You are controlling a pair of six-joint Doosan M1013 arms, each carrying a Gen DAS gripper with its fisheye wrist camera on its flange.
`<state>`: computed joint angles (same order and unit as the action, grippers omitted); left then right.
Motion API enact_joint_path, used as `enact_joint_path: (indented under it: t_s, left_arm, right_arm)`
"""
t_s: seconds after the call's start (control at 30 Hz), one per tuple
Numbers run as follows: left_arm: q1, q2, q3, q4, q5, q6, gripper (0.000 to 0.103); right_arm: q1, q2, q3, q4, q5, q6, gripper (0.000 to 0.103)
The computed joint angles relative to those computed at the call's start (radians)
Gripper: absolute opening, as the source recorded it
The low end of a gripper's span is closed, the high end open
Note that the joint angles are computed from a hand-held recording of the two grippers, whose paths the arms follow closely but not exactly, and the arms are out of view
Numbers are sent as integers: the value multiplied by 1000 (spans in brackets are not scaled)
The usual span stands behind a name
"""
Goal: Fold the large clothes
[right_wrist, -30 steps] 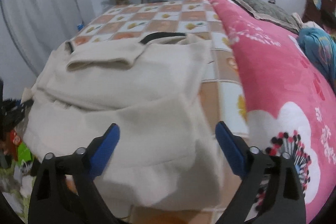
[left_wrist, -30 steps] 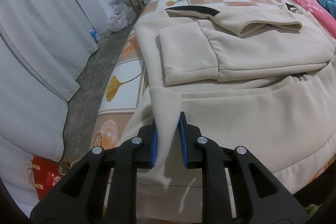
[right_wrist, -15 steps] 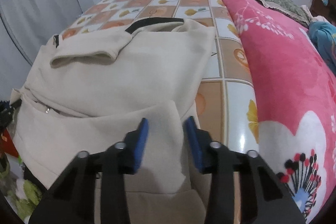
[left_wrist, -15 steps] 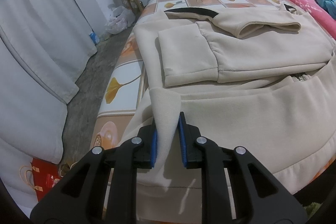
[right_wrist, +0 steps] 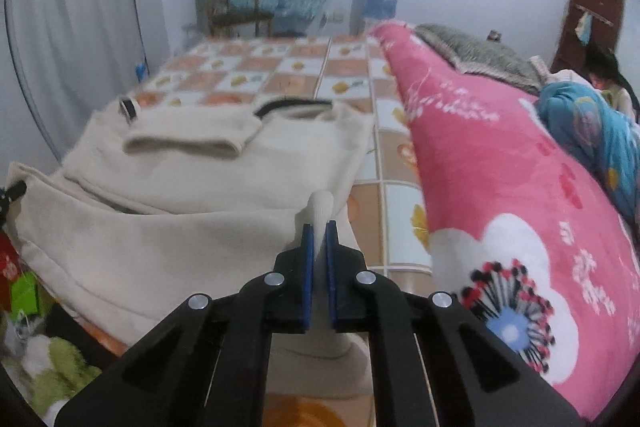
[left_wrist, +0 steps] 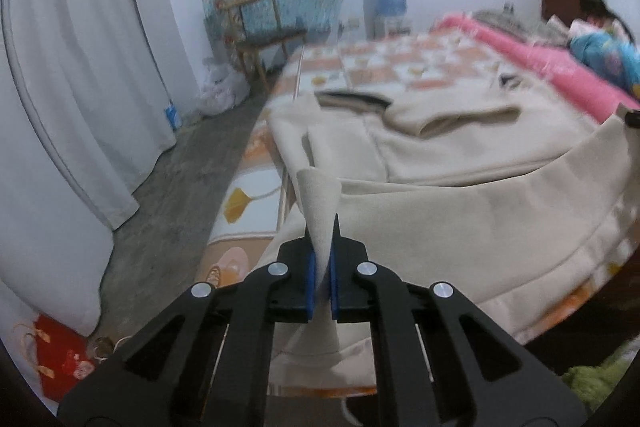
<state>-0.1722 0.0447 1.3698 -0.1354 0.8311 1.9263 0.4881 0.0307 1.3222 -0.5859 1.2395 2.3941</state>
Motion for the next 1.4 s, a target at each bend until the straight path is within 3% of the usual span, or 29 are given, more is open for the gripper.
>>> enact_joint_path:
  t_s: [0.2, 0.37, 0.5, 0.67, 0.83, 0.97, 1.03, 1.1, 1.17, 1.23, 1.3, 1.4]
  left_arm:
    - [31, -42, 13, -125, -60, 59, 5]
    - [51, -28, -30, -231, -79, 117, 5]
    - [50, 22, -98, -251, -81, 126, 5]
    - [36, 123, -217, -208, -67, 97, 5]
    - [23, 256, -396, -175, 23, 40, 5]
    - [6, 403, -591, -117, 192, -54, 5]
    - [-4, 478, -678, -73, 293, -121, 11]
    - [-16, 542, -754, -5, 403, -175, 15]
    - [-20, 574, -785, 37, 449, -215, 27]
    - [-12, 559, -753, 29, 414, -244, 37]
    - [0, 528, -710, 9, 359, -270, 37]
    - [13, 484, -654, -43, 314, -244, 37]
  right_arm:
    - [47, -16, -23, -105, -11, 46, 6]
    - [49, -6, -61, -159, -49, 26, 6]
    - [15, 22, -103, -163, -99, -25, 6]
    - [-65, 68, -163, -90, -165, -103, 6]
    - [-165, 140, -256, 58, -197, -192, 6]
    - [-222, 202, -308, 148, -188, -238, 6]
    - [-249, 236, -319, 197, -168, -257, 6]
    - [-280, 290, -352, 277, -72, -306, 11]
    - [-286, 335, -382, 261, 45, -305, 17]
    - [-283, 338, -373, 224, 72, -297, 19]
    - [-275, 309, -333, 210, 28, -282, 30]
    - [-243, 271, -297, 143, -13, -268, 35]
